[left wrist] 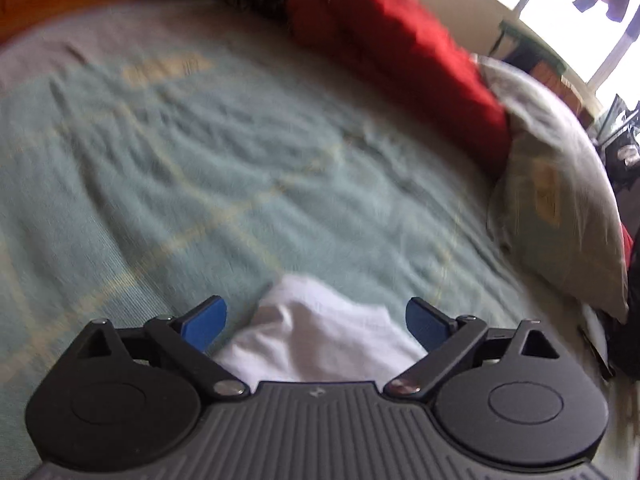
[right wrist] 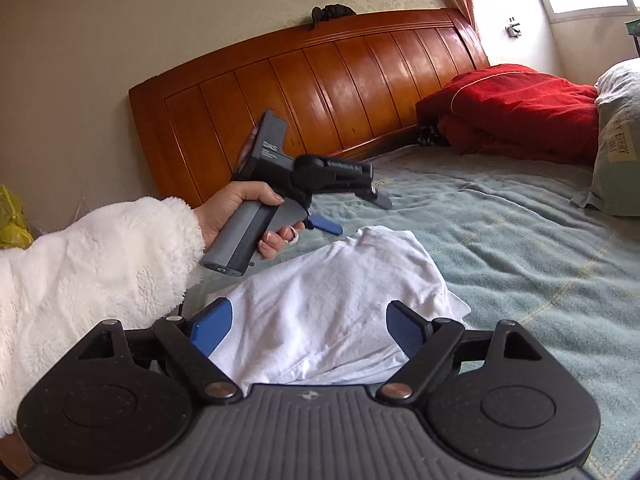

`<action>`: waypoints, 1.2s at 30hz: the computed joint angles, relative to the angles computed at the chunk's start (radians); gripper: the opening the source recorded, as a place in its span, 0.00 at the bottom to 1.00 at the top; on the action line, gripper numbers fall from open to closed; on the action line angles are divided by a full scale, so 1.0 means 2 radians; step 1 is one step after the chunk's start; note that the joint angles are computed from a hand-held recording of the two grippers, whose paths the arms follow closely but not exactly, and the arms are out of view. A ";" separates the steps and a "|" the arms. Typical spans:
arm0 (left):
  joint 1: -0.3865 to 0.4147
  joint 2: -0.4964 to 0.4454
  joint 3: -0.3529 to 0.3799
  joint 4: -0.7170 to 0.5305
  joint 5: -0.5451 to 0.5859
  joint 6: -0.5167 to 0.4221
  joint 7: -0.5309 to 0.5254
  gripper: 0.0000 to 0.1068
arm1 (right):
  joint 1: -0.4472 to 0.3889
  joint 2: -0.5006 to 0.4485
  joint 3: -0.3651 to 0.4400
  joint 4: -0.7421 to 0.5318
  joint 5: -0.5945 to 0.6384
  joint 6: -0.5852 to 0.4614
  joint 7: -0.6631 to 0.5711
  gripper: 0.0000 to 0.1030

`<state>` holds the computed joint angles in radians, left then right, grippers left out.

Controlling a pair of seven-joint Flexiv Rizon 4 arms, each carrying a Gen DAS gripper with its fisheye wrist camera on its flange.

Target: Fold clothes

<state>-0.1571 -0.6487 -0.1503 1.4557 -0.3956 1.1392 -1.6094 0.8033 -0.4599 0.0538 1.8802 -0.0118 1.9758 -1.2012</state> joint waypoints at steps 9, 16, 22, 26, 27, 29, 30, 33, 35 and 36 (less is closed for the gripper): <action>0.093 -0.010 -0.209 0.036 -0.214 0.129 0.247 0.91 | 0.023 -0.001 -0.027 -0.003 0.023 -0.017 -0.002 0.89; 0.046 0.024 -0.116 0.040 -0.141 0.027 0.245 0.91 | 0.005 -0.001 -0.008 0.001 0.010 -0.002 0.004 0.89; -0.007 0.007 -0.027 0.028 -0.085 0.025 0.143 0.90 | 0.004 -0.002 -0.005 0.000 0.008 -0.002 0.004 0.89; -0.005 0.032 -0.030 0.048 -0.070 0.054 0.128 0.91 | -0.004 -0.003 0.002 -0.001 0.005 -0.003 0.009 0.89; -0.009 0.046 -0.020 0.055 -0.055 0.047 0.123 0.91 | -0.009 -0.004 0.006 -0.001 0.002 -0.004 0.012 0.89; -0.006 0.083 -0.016 0.085 -0.044 0.033 0.125 0.91 | -0.014 -0.004 0.010 -0.002 -0.003 -0.009 0.018 0.89; -0.004 0.101 -0.014 0.100 -0.040 0.025 0.127 0.91 | -0.013 -0.004 0.009 -0.002 -0.003 -0.012 0.020 0.89; -0.002 0.158 -0.005 0.152 -0.038 -0.012 0.131 0.92 | -0.009 0.002 0.004 -0.001 -0.007 -0.025 0.025 0.89; 0.002 0.192 -0.005 0.196 -0.060 -0.024 0.152 0.92 | -0.010 0.005 0.004 0.000 -0.013 -0.030 0.030 0.91; 0.001 0.202 -0.006 0.217 -0.075 -0.019 0.165 0.92 | -0.008 0.005 0.001 -0.001 -0.013 -0.031 0.032 0.92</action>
